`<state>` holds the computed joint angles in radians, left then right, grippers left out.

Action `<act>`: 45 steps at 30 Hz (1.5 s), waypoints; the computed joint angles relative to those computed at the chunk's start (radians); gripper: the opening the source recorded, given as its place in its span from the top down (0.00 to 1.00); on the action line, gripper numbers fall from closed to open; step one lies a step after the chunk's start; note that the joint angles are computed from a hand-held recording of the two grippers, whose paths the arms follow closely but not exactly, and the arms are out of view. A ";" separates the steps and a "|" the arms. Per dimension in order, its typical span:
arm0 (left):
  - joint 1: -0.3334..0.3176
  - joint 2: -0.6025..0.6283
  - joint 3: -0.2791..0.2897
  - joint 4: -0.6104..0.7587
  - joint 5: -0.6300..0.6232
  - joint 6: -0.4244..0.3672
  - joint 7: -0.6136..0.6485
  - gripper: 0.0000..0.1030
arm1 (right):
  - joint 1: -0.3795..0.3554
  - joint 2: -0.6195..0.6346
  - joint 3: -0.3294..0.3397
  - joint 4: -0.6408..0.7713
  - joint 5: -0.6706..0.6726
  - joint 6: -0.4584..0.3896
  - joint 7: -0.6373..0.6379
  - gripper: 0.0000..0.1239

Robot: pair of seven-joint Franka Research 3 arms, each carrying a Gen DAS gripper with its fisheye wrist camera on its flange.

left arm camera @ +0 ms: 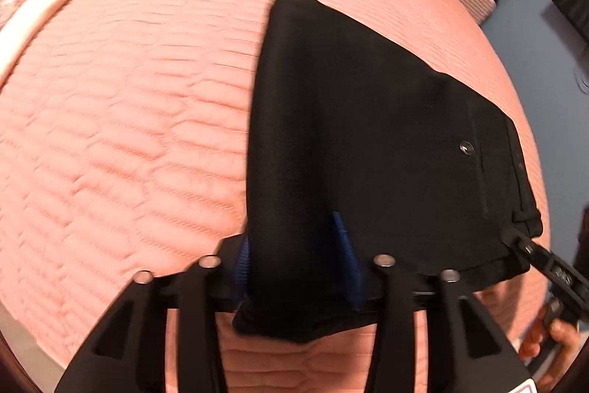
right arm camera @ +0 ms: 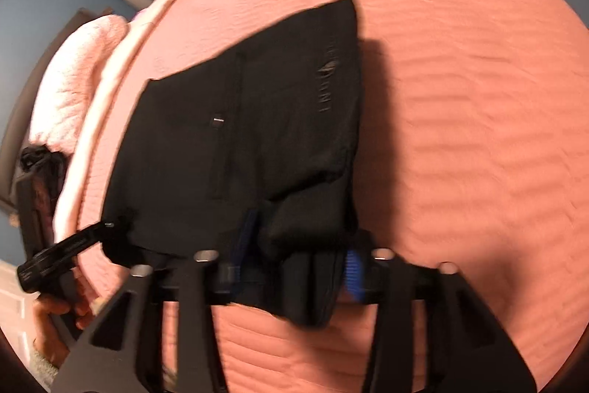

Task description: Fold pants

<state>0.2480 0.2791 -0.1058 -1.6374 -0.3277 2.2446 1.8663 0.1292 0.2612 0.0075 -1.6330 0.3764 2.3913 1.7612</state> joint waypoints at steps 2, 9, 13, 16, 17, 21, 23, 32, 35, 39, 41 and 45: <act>-0.018 -0.048 0.027 -0.037 0.082 0.064 -0.055 0.59 | 0.048 -0.060 -0.048 -0.043 -0.125 0.051 0.113 0.59; -0.073 -0.163 0.019 -0.141 0.223 0.273 0.040 0.56 | 0.119 -0.051 -0.032 0.047 -0.591 0.111 0.108 0.60; -0.153 -0.034 0.033 -0.080 0.461 0.212 -0.100 0.51 | 0.095 0.055 -0.035 0.077 -0.515 -0.009 0.028 0.61; -0.112 -0.030 0.011 -0.085 0.386 0.235 -0.051 0.51 | 0.101 -0.036 -0.064 -0.022 -0.472 0.048 0.111 0.63; -0.115 -0.031 0.018 -0.075 0.402 0.220 -0.069 0.52 | 0.103 -0.054 -0.065 -0.036 -0.484 0.068 0.127 0.62; -0.122 -0.013 0.022 -0.041 0.425 0.195 -0.108 0.52 | 0.080 -0.026 -0.051 -0.036 -0.454 0.006 0.031 0.60; -0.134 -0.026 0.027 -0.026 0.465 0.155 -0.129 0.52 | 0.051 -0.059 -0.049 -0.066 -0.347 0.004 0.075 0.59; -0.136 -0.190 0.021 -0.062 0.407 0.172 -0.165 0.25 | 0.099 -0.182 -0.018 0.018 -0.652 0.017 0.310 0.24; -0.147 -0.247 0.023 -0.093 0.403 0.194 -0.161 0.20 | 0.126 -0.175 -0.005 0.077 -0.769 0.023 0.327 0.23; -0.162 -0.311 0.031 -0.125 0.335 0.171 -0.132 0.19 | 0.164 -0.185 0.007 0.099 -0.836 0.021 0.372 0.23; -0.171 -0.322 0.034 -0.126 0.332 0.151 -0.132 0.19 | 0.171 -0.214 0.014 0.064 -0.856 0.026 0.408 0.23; -0.186 -0.349 0.039 -0.140 0.309 0.129 -0.123 0.19 | 0.183 -0.202 0.019 0.112 -0.882 -0.033 0.441 0.23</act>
<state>0.0622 -0.0695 -0.0672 -1.7770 -0.0184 2.3737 1.7430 0.3121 0.0595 0.0267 -1.5208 -0.5061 2.3579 2.2023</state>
